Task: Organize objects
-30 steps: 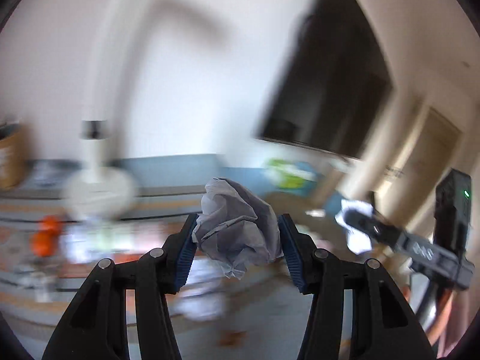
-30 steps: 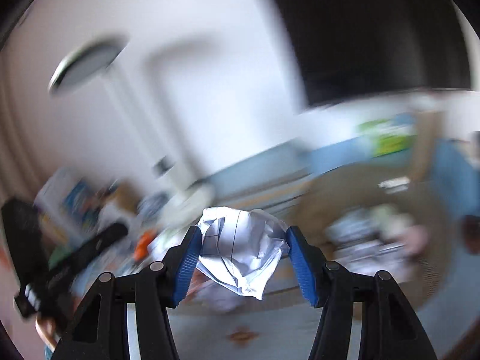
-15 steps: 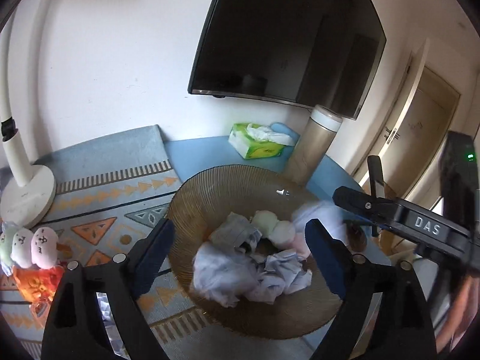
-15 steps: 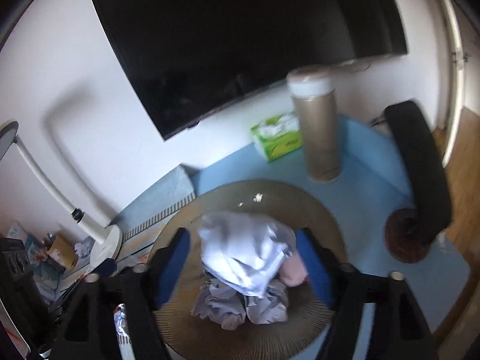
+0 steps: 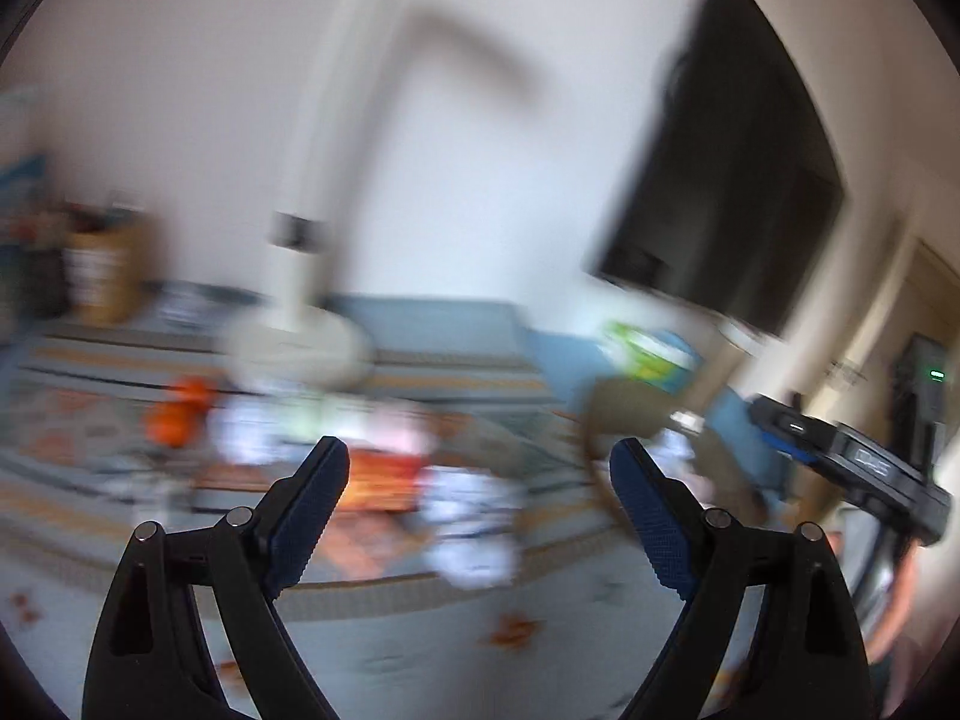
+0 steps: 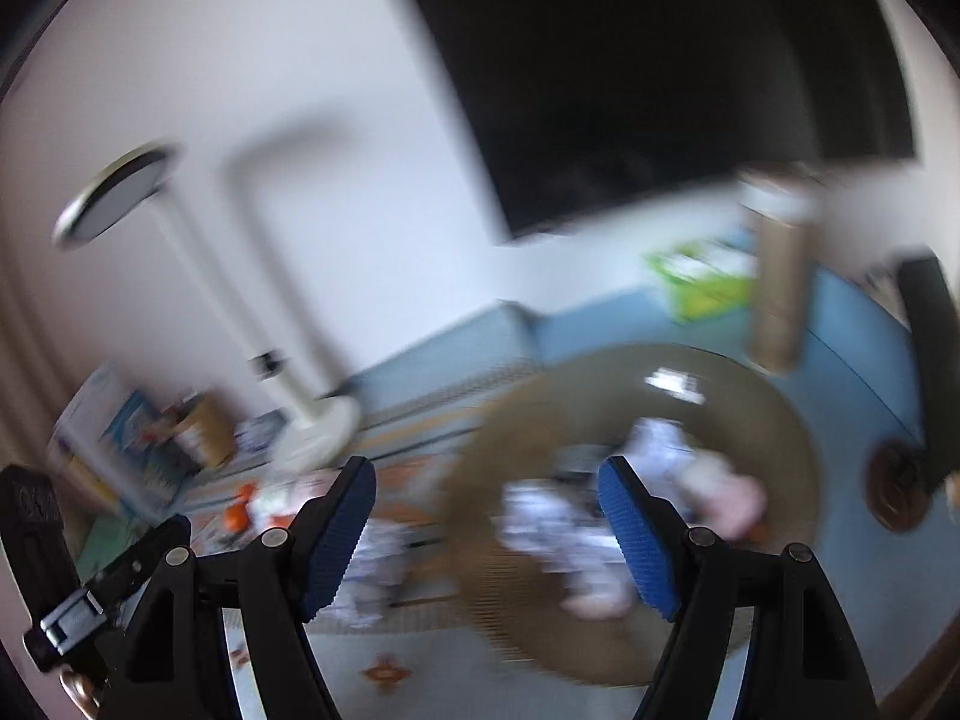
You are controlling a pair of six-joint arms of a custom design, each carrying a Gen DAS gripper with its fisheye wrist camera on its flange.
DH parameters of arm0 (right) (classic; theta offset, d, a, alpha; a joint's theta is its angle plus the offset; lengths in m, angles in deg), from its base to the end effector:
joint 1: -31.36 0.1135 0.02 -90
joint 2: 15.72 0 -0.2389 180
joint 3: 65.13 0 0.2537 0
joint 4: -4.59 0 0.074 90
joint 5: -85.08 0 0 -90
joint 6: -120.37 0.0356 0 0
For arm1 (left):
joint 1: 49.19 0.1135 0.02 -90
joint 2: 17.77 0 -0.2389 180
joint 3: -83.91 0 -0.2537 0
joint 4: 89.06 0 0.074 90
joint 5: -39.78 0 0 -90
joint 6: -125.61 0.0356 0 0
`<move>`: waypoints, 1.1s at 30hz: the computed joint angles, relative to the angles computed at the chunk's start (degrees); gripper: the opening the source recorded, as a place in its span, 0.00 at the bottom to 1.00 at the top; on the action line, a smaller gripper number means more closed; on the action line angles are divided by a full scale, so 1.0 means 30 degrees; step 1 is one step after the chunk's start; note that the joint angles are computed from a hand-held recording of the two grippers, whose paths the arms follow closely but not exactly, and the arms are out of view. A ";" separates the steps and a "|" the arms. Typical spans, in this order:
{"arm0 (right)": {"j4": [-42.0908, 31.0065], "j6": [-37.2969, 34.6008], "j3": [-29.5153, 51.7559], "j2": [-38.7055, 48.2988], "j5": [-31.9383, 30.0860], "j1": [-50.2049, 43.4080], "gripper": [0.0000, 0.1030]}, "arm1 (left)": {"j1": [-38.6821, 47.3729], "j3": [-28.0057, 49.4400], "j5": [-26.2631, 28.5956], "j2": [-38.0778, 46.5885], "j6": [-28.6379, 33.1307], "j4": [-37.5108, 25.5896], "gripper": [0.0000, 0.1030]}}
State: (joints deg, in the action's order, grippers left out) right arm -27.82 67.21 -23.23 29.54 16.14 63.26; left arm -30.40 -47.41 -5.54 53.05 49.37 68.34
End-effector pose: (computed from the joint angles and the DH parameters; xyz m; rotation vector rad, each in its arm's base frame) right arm 0.1698 0.0907 0.2056 0.2974 2.1416 0.2920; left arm 0.2419 0.0559 0.1736 0.2699 2.1344 -0.5888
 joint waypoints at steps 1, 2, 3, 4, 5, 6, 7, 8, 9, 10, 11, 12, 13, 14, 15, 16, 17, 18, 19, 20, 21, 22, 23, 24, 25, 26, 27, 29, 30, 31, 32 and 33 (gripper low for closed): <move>0.0810 0.0258 0.0696 0.1557 0.1156 0.1894 0.74 | 0.1064 -0.0157 -0.0190 -0.0053 0.0105 0.0334 1.00; 0.1491 0.0419 0.1114 0.2765 0.1736 0.2916 0.74 | 0.2246 -0.0501 -0.0470 0.0091 -0.0026 0.1290 0.99; 0.2470 0.0522 0.1506 0.4256 0.2192 0.3896 0.74 | 0.3406 -0.0868 -0.1064 0.0622 -0.0263 0.2665 0.99; 0.3337 0.0674 0.1711 0.5487 0.2503 0.4561 0.74 | 0.4055 -0.0925 -0.1694 0.1361 -0.0242 0.3560 0.99; 0.4403 0.1020 0.2013 0.7262 0.2806 0.5286 0.74 | 0.4668 -0.0840 -0.2581 0.2747 0.0056 0.4669 0.99; 0.5282 0.1207 0.2238 0.8731 0.2995 0.5827 0.74 | 0.5063 -0.0492 -0.3103 0.4052 0.0376 0.5186 0.99; 0.6570 0.1246 0.2623 1.0874 0.3202 0.6466 0.74 | 0.5242 -0.0141 -0.3770 0.5486 0.0385 0.5841 0.99; 0.7273 0.1316 0.2934 1.2258 0.3247 0.6791 0.74 | 0.5532 0.0314 -0.4300 0.7350 0.0241 0.6904 0.99; 0.8114 0.1356 0.3168 1.3606 0.3131 0.7014 0.74 | 0.5681 0.0621 -0.4483 0.8414 0.0107 0.7517 0.99; 0.9579 0.1204 0.3251 1.5109 0.2913 0.7303 0.74 | 0.5841 0.0995 -0.4581 0.9330 0.0038 0.7885 0.99; 1.0555 0.0984 0.3221 1.5926 0.2804 0.7331 0.74 | 0.5910 0.1249 -0.4642 1.0173 -0.0041 0.8359 0.99; 1.1085 0.0897 0.3455 1.6893 0.3101 0.7548 0.74 | 0.5885 0.1495 -0.4686 1.0921 -0.0272 0.8871 0.99; 1.1155 0.0815 0.3673 1.7538 0.3425 0.7645 0.74 | 0.5729 0.1608 -0.4802 1.1337 -0.0604 0.9286 0.99; 1.1039 0.0706 0.4095 1.8293 0.3665 0.7650 0.74 | 0.5617 0.1673 -0.4863 1.1869 -0.0896 0.9935 0.99; 1.1140 0.0585 0.4276 1.8696 0.3581 0.7513 0.74 | 0.5515 0.1595 -0.4976 1.2203 -0.1023 1.0499 0.99; 1.1431 0.0526 0.4181 1.8940 0.3518 0.7375 0.74 | 0.5237 0.1462 -0.5398 1.2300 -0.1136 1.0788 0.99; 1.1822 0.0526 0.3973 1.9116 0.3436 0.7151 0.74 | 0.5189 0.1609 -0.5615 1.2381 -0.0818 1.0454 0.99; 1.2229 0.0616 0.3850 1.9380 0.3362 0.7037 0.75 | 0.5257 0.1549 -0.5340 1.2447 -0.0537 1.0645 0.99; 1.2723 0.0901 0.3722 1.9846 0.3218 0.6887 0.78 | 0.5445 0.1332 -0.5174 1.2427 -0.0405 1.0905 0.99; 1.2114 0.1363 0.4123 2.0198 0.3028 0.6748 0.78 | 0.5561 0.1070 -0.5206 1.2343 -0.0584 1.1324 0.99; 1.2306 0.1268 0.4080 2.0189 0.3104 0.6683 0.78 | 0.5703 0.0858 -0.5148 1.2264 -0.0678 1.1594 0.99; 1.2666 0.1165 0.3854 2.0058 0.3187 0.6620 0.79 | 0.5742 0.0866 -0.5076 1.2285 -0.0701 1.1646 0.99; 1.2755 0.1216 0.3784 2.0034 0.3135 0.6505 0.81 | 0.5740 0.1039 -0.4974 1.2368 -0.0598 1.1401 0.99; 1.2684 0.1277 0.3806 2.0016 0.2928 0.6414 0.81 | 0.5700 0.1274 -0.4927 1.2464 -0.0430 1.0952 0.99; 1.2715 0.1298 0.3775 2.0009 0.2676 0.6295 0.81 | 0.5715 0.1415 -0.4881 1.2568 -0.0344 1.0784 0.99; 1.2686 0.1378 0.3770 2.0008 0.2622 0.6252 0.81 | 0.5727 0.1521 -0.4785 1.2614 -0.0266 1.0590 0.99; 1.2742 0.1421 0.3737 2.0016 0.2613 0.6236 0.81 | 0.5762 0.1535 -0.4705 1.2615 -0.0211 1.0515 0.99; 1.2840 0.1443 0.3631 1.9957 0.2615 0.6233 0.81 | 0.5764 0.1565 -0.4595 1.2585 -0.0056 1.0345 0.99; 1.2813 0.1454 0.3618 1.9931 0.2576 0.6208 0.81 | 0.5744 0.1602 -0.4530 1.2566 0.0079 1.0191 0.99; 1.2759 0.1498 0.3597 1.9902 0.2450 0.6146 0.81 | 0.5681 0.1695 -0.4509 1.2548 0.0285 0.9893 0.99; 1.2706 0.1556 0.3619 1.9898 0.2333 0.6083 0.81 | 0.5576 0.1851 -0.4502 1.2490 0.0633 0.9321 0.99; 1.2594 0.1616 0.3634 1.9847 0.2073 0.5972 0.81 | 0.5484 0.2023 -0.4279 1.2372 0.1115 0.8470 0.99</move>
